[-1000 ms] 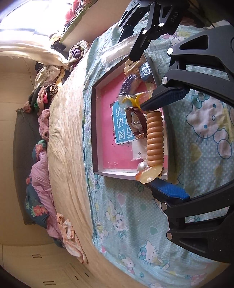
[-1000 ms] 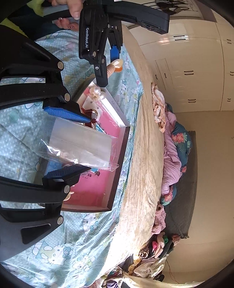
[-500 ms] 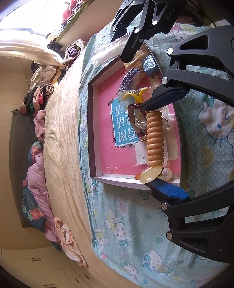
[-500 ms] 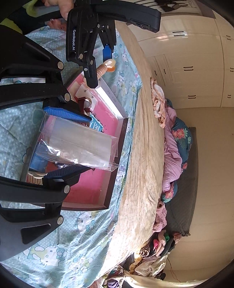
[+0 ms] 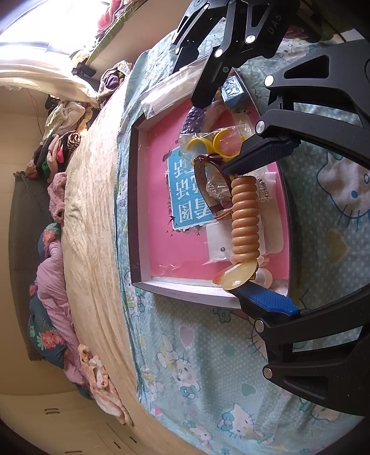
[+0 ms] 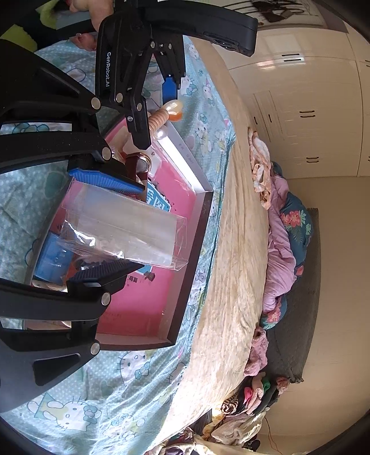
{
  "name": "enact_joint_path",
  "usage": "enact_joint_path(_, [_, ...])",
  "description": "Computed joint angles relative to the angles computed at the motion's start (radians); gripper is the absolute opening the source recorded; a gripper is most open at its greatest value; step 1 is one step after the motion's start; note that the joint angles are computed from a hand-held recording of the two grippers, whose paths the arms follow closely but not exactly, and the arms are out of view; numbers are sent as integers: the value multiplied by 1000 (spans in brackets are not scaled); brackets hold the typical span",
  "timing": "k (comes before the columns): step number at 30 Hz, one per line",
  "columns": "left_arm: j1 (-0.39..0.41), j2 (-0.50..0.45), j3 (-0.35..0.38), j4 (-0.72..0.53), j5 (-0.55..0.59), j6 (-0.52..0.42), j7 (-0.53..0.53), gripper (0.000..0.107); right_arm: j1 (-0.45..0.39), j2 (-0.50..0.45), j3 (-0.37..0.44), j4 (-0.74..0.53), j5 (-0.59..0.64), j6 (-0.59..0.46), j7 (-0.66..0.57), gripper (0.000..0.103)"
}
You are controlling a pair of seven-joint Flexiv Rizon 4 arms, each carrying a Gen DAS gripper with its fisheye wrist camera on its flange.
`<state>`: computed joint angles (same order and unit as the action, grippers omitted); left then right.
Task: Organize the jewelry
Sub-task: 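Carry the hair tie into the box with the left tool while the right tool carries the clear bag there, then open both tools to release the hair tie and clear bag in the box, withdraw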
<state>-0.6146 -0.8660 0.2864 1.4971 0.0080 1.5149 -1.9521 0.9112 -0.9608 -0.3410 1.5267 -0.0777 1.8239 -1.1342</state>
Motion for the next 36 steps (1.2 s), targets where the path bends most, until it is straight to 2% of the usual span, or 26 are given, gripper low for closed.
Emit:
enact_joint_path(14, [7,-20,5,-15,5,-14,-15,66,-24,-36,27,-48,-47,-38,24,45])
enact_joint_path(18, [3,-21,11,-17,8,-15,-22,66,11,-56,-39,-62,-45,-56,44,45])
enact_joint_path(29, [16,-19,-1,-15,9,-10,-15,66,-47,-68,34,-98,-116,-91,71,47])
enact_joint_path(31, [16,-19,-2,-15,8,-10,-14,66,-44,-68,28,-95,-120,-90,80,50])
enact_joint_path(33, [16,-19,-2,-15,7,-9,-15,66,-33,-64,13,-83,-114,-83,91,65])
enact_joint_path(36, [16,-19,-2,-15,7,-10,-14,66,-12,-54,-14,-53,-91,-48,97,66])
